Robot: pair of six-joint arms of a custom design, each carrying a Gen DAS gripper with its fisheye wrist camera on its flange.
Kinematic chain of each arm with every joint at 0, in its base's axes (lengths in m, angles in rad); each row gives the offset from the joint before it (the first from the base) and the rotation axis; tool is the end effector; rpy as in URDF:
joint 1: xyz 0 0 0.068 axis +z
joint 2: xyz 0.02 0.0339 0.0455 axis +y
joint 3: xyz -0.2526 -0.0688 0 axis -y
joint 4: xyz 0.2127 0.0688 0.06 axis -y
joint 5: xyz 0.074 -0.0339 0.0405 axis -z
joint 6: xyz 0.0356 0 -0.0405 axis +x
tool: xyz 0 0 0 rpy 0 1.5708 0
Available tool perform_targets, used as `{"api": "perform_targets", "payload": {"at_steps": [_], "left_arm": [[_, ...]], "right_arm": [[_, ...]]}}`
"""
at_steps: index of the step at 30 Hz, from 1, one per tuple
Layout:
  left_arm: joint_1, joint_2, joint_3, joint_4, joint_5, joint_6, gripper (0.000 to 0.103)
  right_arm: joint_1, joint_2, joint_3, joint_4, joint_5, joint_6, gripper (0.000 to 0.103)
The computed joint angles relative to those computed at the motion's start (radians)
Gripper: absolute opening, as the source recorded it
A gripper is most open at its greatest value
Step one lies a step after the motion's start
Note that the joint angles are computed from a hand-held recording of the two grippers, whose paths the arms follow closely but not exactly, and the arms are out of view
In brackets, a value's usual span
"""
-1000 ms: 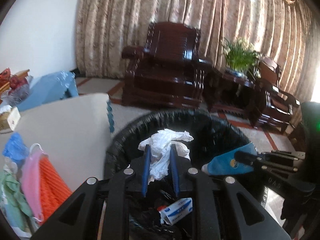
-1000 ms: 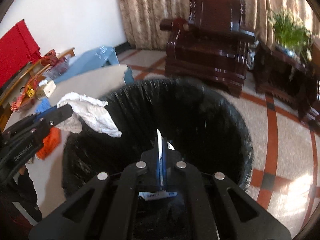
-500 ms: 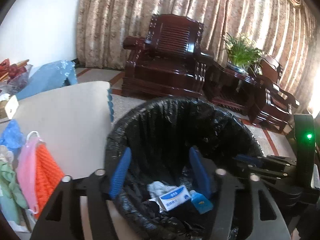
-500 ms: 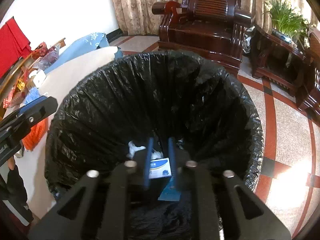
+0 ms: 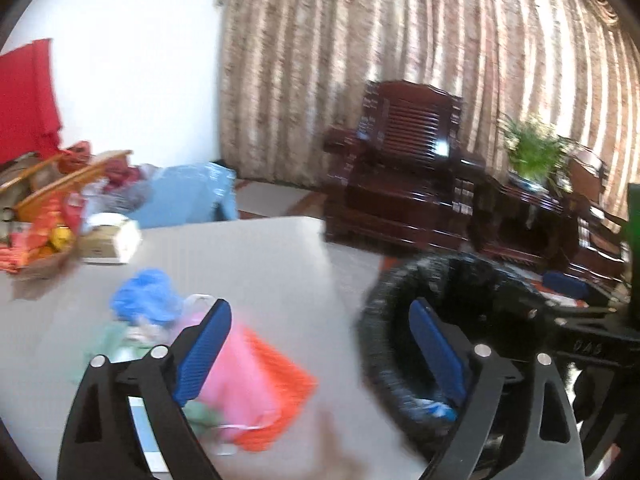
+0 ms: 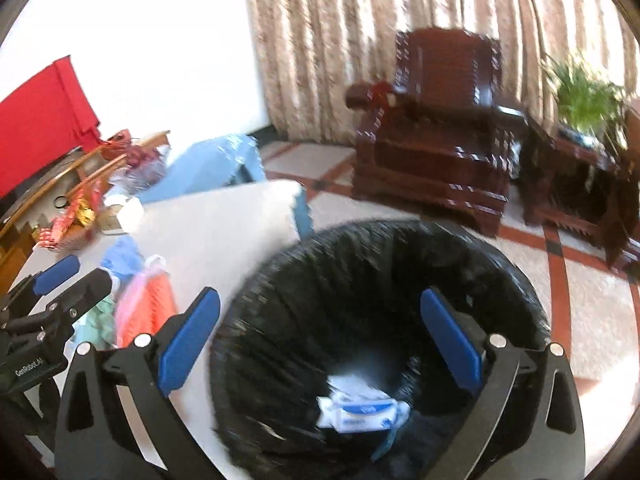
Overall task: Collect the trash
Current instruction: 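Return both grippers to the trash pile on the table, then grasp the green glove with the left gripper while the right gripper grasps the pink mask loop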
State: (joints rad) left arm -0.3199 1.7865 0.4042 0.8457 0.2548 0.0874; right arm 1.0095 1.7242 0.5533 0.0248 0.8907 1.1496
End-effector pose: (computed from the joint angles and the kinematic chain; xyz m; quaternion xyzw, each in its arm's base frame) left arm 0.2497 -0.0922 0.1071 0.2359 0.8317 -0.1666 0.4742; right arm 0.1493 0.1854 0.1027 0.1523 0.8737 -0.0309 0.4610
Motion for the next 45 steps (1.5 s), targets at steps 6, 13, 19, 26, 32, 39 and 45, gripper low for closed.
{"api": "perform_targets", "payload": {"at_steps": [6, 13, 19, 26, 32, 39, 45], "left_arm": [[0.242, -0.01, -0.031, 0.011, 0.069, 0.066, 0.089], [0.423, 0.072, -0.01, 0.035, 0.109, 0.119, 0.089], [0.514, 0.155, 0.024, 0.059, 0.127, 0.16, 0.089], [0.583, 0.226, 0.072, 0.046, 0.154, 0.182, 0.089], [0.594, 0.237, 0.075, 0.047, 0.167, 0.185, 0.089], [0.57, 0.236, 0.088, 0.023, 0.162, 0.183, 0.089], [0.519, 0.231, 0.092, 0.013, 0.15, 0.16, 0.089]], "right_arm": [[-0.005, 0.139, 0.158, 0.119, -0.047, -0.176, 0.098], [-0.005, 0.346, 0.397, 0.167, -0.126, -0.316, 0.098], [-0.011, 0.477, 0.564, 0.137, -0.182, -0.37, 0.097], [-0.046, 0.609, 0.721, 0.079, -0.302, -0.401, 0.07], [-0.073, 0.711, 0.847, -0.011, -0.381, -0.383, 0.047], [-0.083, 0.639, 0.738, 0.126, -0.421, -0.439, 0.011], [-0.101, 0.54, 0.619, 0.273, -0.422, -0.465, 0.001]]}}
